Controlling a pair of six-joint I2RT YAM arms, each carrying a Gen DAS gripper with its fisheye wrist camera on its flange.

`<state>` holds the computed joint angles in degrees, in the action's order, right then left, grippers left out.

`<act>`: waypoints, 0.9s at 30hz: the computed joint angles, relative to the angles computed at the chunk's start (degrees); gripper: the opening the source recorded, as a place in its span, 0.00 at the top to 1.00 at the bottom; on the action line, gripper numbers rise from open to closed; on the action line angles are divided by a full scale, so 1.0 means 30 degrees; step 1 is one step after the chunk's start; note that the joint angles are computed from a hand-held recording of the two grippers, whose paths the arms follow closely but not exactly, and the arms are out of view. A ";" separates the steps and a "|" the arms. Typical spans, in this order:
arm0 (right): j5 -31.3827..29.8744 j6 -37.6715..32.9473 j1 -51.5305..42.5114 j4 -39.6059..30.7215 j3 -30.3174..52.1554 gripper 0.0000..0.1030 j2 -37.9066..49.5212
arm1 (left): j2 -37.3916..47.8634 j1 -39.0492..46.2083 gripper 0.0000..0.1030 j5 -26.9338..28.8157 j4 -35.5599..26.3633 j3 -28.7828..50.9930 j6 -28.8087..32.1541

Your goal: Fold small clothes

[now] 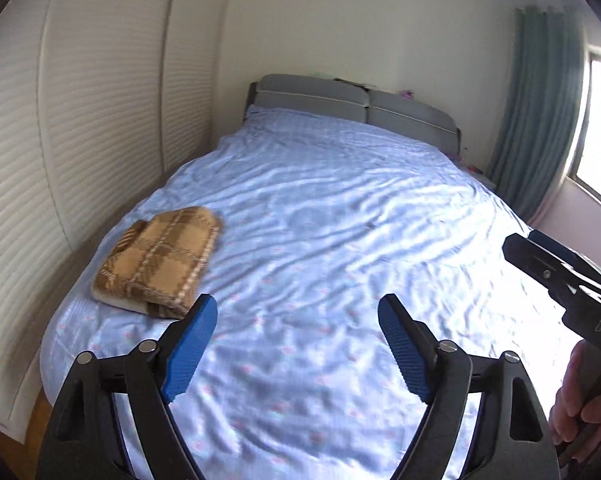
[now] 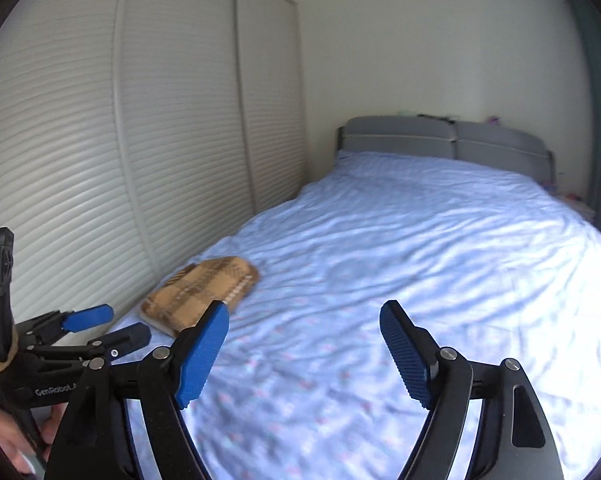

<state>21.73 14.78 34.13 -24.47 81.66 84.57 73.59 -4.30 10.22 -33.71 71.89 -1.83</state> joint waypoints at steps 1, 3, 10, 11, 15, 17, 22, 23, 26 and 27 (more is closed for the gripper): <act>0.0306 0.0110 -0.0165 -0.0556 -0.0802 0.23 -0.1273 | -0.0625 -0.1153 0.16 -0.0877 -0.0115 -0.0305 -0.0324; 0.0864 0.0297 -0.0482 -0.1612 -0.2344 0.23 -0.3724 | -0.1557 -0.3442 0.15 -0.2453 -0.0522 -0.0669 -0.1201; 0.1893 0.1027 -0.2332 -0.5138 -0.5517 0.14 -1.0387 | -0.3255 -1.0595 0.01 -0.8617 -0.1357 -0.1382 -0.4277; 0.2098 0.1131 -0.2474 -0.5463 -0.5956 0.14 -1.1233 | -0.3317 -1.1282 0.01 -0.9154 -0.1566 -0.1407 -0.4648; 0.2789 0.1352 -0.3112 -0.6664 -0.7253 0.10 -1.3948 | -0.3509 -1.3952 0.01 -1.1474 -0.2237 -0.1645 -0.5925; 0.3428 0.1733 -0.3032 -0.7086 -0.7914 0.09 -1.4904 | -0.3747 -1.5262 0.01 -1.2877 -0.2401 -0.1981 -0.6442; 0.5462 0.2854 -0.1562 -0.8835 -0.9154 0.04 -1.7298 | -0.4491 -1.7586 0.00 -1.5123 -0.2011 -0.3342 -0.7507; 0.6046 0.3074 -0.1019 -0.8886 -0.9425 0.04 -1.7452 | -0.4583 -1.7980 0.00 -1.5488 -0.1999 -0.3566 -0.7699; 0.8175 0.4372 0.1210 -1.0005 -0.9829 0.04 -1.8026 | -0.4757 -1.8674 0.00 -1.6291 -0.1758 -0.4282 -0.7987; 0.8489 0.4640 0.1584 -1.0093 -1.0036 0.04 -1.8146 | -0.4846 -1.8834 0.00 -1.6472 -0.1671 -0.4520 -0.8105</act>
<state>47.19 28.70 38.88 -54.75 51.55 30.13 59.05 -60.80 -39.19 -38.73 58.33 -26.14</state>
